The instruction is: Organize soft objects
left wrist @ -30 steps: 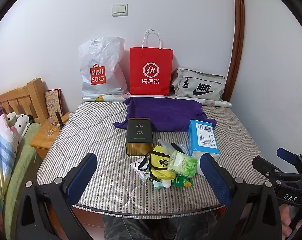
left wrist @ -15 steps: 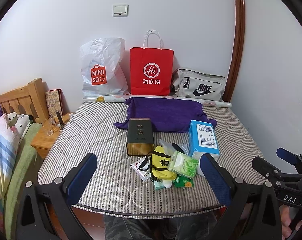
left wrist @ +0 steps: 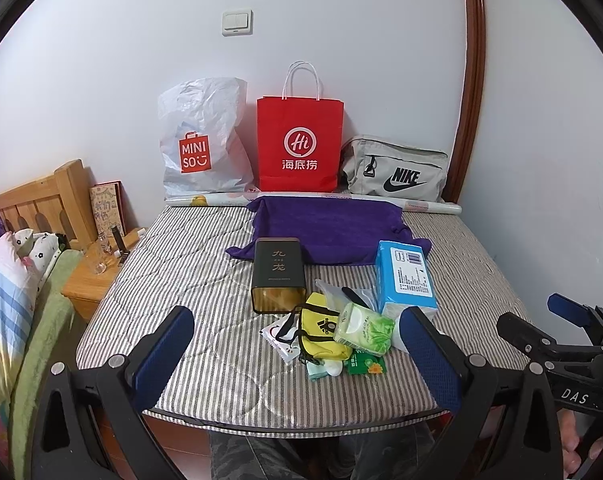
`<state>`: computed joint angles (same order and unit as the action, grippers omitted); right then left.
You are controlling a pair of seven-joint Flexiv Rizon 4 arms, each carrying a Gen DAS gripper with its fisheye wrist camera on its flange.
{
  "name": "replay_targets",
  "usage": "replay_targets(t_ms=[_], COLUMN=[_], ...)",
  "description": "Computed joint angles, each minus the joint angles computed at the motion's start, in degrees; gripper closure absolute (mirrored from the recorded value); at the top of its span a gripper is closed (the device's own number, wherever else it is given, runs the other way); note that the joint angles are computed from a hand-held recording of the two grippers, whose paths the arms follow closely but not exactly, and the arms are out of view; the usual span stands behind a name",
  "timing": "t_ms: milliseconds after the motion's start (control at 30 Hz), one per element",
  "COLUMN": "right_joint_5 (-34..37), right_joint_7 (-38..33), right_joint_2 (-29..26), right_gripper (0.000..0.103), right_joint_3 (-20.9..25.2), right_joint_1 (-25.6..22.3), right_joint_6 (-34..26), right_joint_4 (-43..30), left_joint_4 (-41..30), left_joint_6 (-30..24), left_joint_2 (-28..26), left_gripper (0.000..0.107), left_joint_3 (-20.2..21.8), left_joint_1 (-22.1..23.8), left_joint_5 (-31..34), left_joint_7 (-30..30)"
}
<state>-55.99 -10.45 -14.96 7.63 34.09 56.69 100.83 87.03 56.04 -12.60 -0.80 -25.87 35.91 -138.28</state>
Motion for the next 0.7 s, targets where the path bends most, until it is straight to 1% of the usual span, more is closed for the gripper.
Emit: replay_targets(t_ms=[100,233,367,433,500,633,700], right_joint_5=[-0.14,-0.59,3.64,4.84,4.78,2.76,2.63], right_joint_7=[-0.04,0.26,-1.32,-2.05,-2.43,-2.72,-3.24], right_joint_2=[-0.03,-0.25,-1.11,-1.59,-2.16,-3.19,-3.81], right_gripper=[0.0,0.0,0.0,0.0,0.0,0.0,0.0], right_joint_3=[-0.04,-0.23,0.37,0.18,-0.35,-1.5,-1.75], right_joint_1=[-0.07,-0.07,-0.73,-0.78,-0.48,-0.04,-0.29], right_joint_6=[0.44,0.92,1.37,2.0,1.84,2.54,3.9], right_joint_4=[0.05,0.02,-0.45,-0.37,-0.37,-0.28,-0.26], left_joint_4=[0.37,-0.93,-0.96,-1.35,-1.21,0.99,1.46], left_joint_6=[0.54,-1.36,-1.07,-1.9,-1.75,2.12,2.74], left_joint_2=[0.21,-0.15,-0.87,-1.45,-2.25,-3.95,-4.81], left_gripper=[0.004,0.004,0.004,0.004,0.004,0.004,0.004], left_joint_3=[-0.17,0.21,0.09,0.28,0.17,-0.7,-0.15], left_joint_1=[0.41,-0.32,0.28,0.2,0.86,3.17,3.12], left_joint_5=[-0.75,1.58,0.4,0.53,-1.26,-9.05,-10.91], left_joint_7=[1.2,0.42,1.35,1.94,3.24,7.83,8.55])
